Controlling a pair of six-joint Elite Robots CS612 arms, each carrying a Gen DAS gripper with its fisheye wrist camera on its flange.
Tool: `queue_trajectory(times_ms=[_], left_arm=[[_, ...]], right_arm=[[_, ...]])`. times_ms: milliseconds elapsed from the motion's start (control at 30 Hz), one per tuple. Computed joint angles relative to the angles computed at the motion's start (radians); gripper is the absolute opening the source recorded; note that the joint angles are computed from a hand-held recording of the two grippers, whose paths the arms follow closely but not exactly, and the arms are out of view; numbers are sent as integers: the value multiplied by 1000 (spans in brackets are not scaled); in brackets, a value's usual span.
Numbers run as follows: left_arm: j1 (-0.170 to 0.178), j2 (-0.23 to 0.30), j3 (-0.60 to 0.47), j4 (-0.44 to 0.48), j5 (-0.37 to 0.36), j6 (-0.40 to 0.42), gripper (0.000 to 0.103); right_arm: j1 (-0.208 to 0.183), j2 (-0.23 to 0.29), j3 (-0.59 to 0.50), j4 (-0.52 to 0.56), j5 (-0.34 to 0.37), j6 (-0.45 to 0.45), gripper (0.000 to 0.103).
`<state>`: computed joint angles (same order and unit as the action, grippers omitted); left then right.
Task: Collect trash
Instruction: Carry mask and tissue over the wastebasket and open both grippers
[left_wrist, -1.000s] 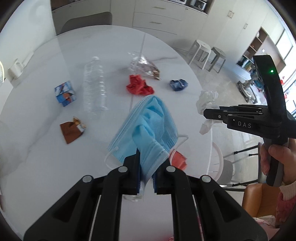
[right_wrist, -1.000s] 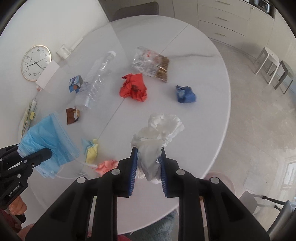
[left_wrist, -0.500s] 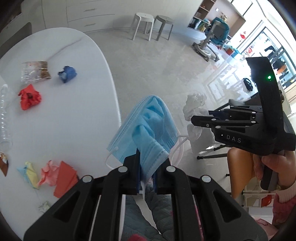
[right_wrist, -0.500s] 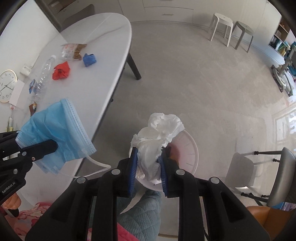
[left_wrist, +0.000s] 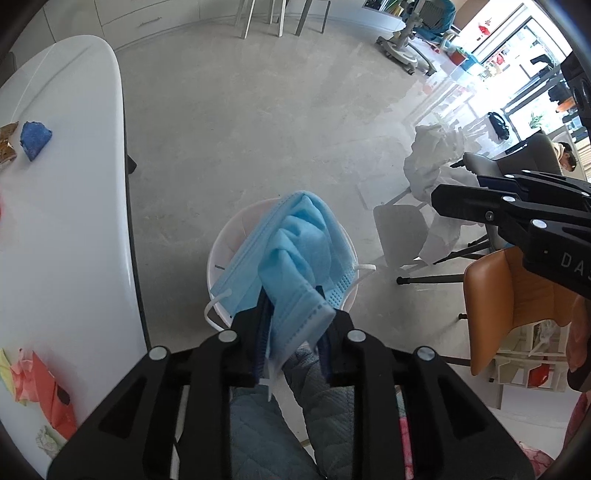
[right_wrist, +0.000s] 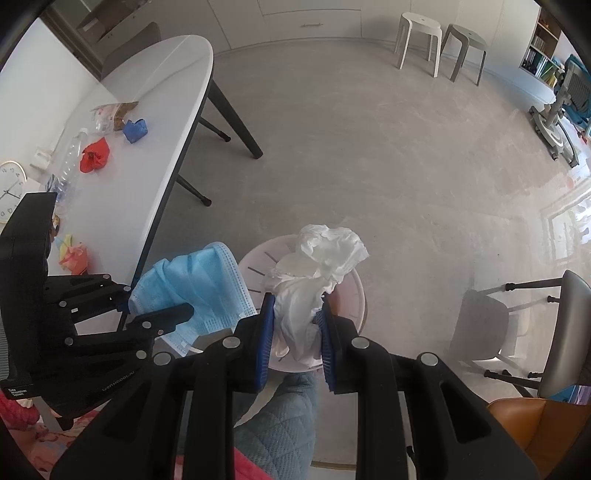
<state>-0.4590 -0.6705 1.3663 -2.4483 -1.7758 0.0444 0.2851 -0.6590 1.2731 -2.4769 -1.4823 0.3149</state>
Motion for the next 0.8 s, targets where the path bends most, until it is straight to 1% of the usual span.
queue_trajectory(times_ms=[33, 67, 100, 267, 467, 600, 800], left_arm=[[-2, -3, 4, -11, 10, -3, 36], [-3, -6, 8, -24, 16, -4, 45], [-3, -12, 18, -43, 24, -3, 51], [-8, -29, 32, -71, 58, 4, 58], [-4, -55, 53, -104, 86, 13, 62], [4, -82, 81, -141, 106, -10, 68], [25, -124, 126, -190, 157, -49, 74]], right_arm=[[-1, -1, 2, -2, 2, -1, 23], [-3, -1, 3, -3, 4, -3, 23], [-4, -1, 4, -5, 5, -4, 23], [-6, -1, 5, -12, 15, -4, 23], [-4, 3, 0, -18, 23, -11, 23], [-3, 10, -4, -25, 41, -14, 23], [9, 42, -33, -6, 55, -44, 24]])
